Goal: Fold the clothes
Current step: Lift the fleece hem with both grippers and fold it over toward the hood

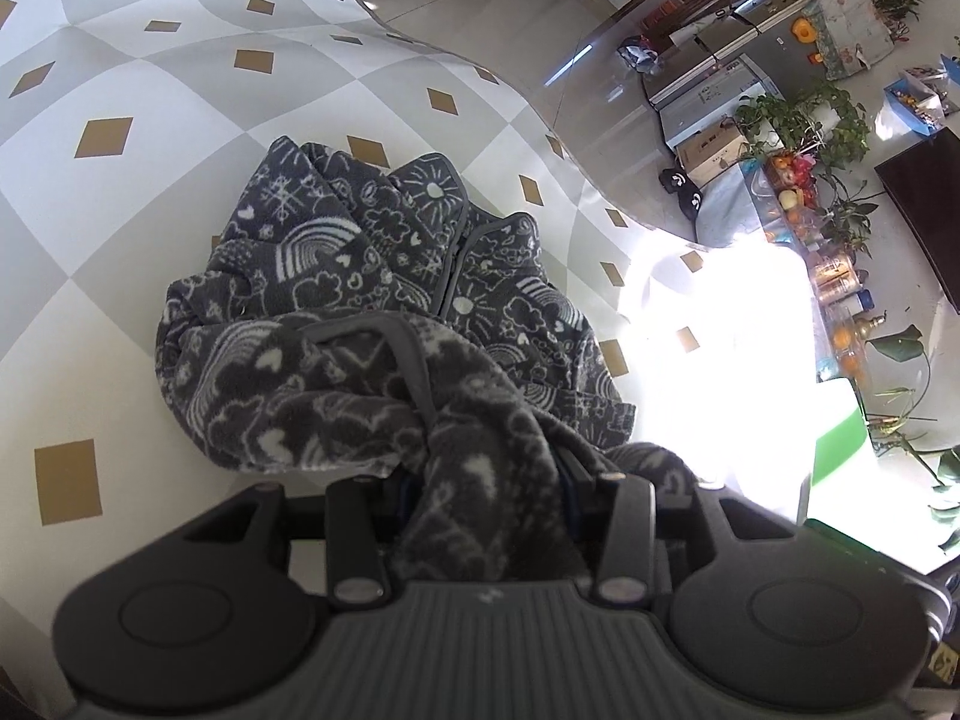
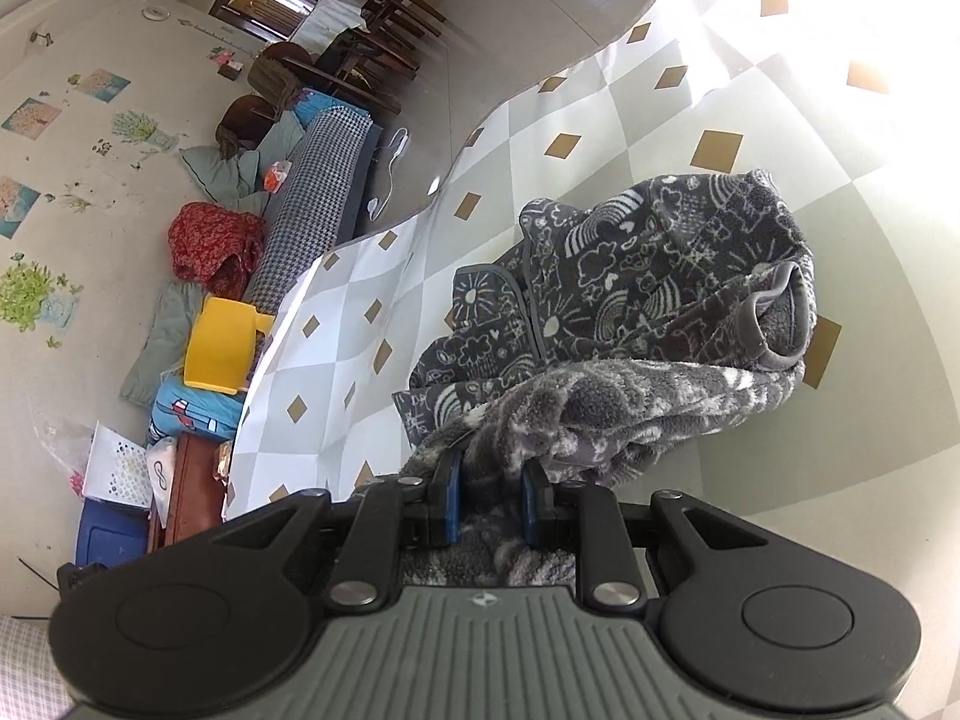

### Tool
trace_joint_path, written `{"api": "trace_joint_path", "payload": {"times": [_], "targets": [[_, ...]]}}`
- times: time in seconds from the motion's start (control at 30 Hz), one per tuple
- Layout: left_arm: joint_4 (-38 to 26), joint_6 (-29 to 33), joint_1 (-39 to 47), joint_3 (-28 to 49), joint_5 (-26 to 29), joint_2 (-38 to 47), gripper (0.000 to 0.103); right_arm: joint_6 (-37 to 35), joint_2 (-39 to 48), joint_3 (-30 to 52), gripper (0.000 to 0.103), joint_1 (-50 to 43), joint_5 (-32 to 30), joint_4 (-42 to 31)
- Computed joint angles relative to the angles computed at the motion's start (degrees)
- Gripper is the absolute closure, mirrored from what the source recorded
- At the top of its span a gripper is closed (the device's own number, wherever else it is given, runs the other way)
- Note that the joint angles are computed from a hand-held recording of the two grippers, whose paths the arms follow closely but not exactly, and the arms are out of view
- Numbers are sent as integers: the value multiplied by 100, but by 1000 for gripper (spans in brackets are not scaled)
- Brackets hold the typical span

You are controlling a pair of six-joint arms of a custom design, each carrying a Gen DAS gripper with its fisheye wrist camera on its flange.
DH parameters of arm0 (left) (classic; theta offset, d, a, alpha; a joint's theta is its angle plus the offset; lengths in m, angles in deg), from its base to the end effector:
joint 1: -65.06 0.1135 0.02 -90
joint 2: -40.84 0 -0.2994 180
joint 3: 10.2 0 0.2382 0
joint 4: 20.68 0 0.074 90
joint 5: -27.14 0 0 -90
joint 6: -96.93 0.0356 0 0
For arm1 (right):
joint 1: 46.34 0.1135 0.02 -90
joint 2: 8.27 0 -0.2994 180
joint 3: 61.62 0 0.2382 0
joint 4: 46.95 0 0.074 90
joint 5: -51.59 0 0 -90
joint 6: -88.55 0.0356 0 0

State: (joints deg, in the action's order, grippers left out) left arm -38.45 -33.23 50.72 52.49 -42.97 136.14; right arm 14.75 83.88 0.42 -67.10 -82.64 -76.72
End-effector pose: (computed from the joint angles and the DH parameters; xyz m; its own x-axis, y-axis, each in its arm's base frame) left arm 0.3040 -0.0902 0.2005 -0.8561 -0.4071 -0.3183 -0.1427 0.7782 -0.6115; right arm 0.2774 -0.0786 0.2071 -0.7972 0.5160 -0.3136 0.1552 0.6770 0.7194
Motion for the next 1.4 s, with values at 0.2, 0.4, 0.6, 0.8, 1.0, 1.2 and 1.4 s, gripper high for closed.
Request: {"api": "trace_joint_path", "payload": {"times": [0.2, 0.4, 0.6, 0.8, 1.0, 1.2, 1.4], "targets": [[-71, -194, 168, 625, 81, 729, 64, 646, 697, 292, 81, 85, 17, 580], [-87, -348, 328, 1327, 143, 1503, 62, 1169, 1423, 668, 81, 95, -35, 1088], [-83, -465, 457, 1995, 59, 2295, 57, 1714, 2066, 954, 79, 155, 159, 1703], [-277, -526, 575, 2765, -160, 2966, 54, 1889, 2519, 1263, 72, 258, 492, 2046], [-48, -766, 728, 3053, 22, 3231, 44, 1875, 2706, 1491, 63, 297, 409, 2327], [313, -994, 868, 3007, 212, 3138, 5, 2319, 2854, 1589, 59, 245, 370, 2396], [422, -523, 898, 2860, -526, 2787, 4, 3131, 3047, 1531, 53, 73, 328, 2680]]}}
